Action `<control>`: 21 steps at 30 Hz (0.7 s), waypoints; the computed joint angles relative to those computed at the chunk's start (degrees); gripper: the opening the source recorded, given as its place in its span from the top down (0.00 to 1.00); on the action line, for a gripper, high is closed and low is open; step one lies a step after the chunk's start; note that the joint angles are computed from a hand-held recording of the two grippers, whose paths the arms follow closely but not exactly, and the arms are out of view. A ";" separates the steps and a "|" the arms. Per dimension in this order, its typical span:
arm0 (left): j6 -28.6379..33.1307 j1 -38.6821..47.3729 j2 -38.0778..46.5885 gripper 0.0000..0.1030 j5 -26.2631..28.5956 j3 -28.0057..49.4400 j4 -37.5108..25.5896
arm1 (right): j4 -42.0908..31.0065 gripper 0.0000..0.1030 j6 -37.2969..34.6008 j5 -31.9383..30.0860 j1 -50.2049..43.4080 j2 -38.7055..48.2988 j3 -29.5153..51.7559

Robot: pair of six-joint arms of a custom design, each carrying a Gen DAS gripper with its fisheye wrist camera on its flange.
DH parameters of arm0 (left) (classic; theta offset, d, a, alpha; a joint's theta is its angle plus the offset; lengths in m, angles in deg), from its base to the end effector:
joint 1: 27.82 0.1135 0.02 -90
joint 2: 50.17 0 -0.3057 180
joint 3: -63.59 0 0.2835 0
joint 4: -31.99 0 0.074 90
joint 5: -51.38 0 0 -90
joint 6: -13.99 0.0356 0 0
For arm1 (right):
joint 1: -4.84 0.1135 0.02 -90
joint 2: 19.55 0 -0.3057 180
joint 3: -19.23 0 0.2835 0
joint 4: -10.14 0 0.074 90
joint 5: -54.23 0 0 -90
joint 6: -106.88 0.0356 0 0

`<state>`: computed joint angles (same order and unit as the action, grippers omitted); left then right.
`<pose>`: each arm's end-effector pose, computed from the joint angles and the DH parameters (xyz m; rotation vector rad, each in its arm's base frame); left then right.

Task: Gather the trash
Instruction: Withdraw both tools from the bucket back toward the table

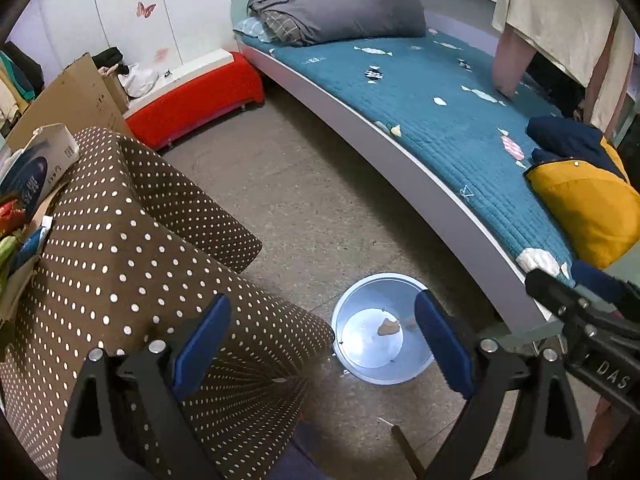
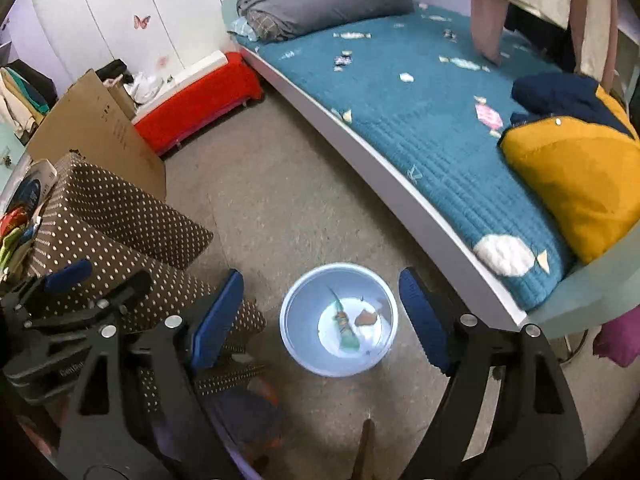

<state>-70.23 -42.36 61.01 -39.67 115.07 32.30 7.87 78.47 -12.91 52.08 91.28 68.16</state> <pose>0.3189 -0.0820 0.0595 0.4535 2.5676 -0.0307 0.2198 0.2173 0.0530 0.4368 2.5209 0.1759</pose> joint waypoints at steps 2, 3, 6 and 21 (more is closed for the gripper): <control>0.17 -0.07 -0.24 0.12 0.04 -0.37 0.14 | -1.08 0.23 0.45 -0.17 0.51 0.57 0.35; 0.18 -0.14 -0.33 0.12 0.03 -0.49 0.06 | -1.14 0.23 0.72 -0.62 0.85 0.88 0.24; 0.23 -0.62 -0.66 0.12 -0.54 -1.24 0.09 | -1.58 0.23 2.16 -0.95 2.06 1.07 -0.02; 1.59 -1.63 -11.57 0.12 0.72 -12.52 3.78 | -10.24 0.23 13.61 6.70 12.62 -5.90 -2.68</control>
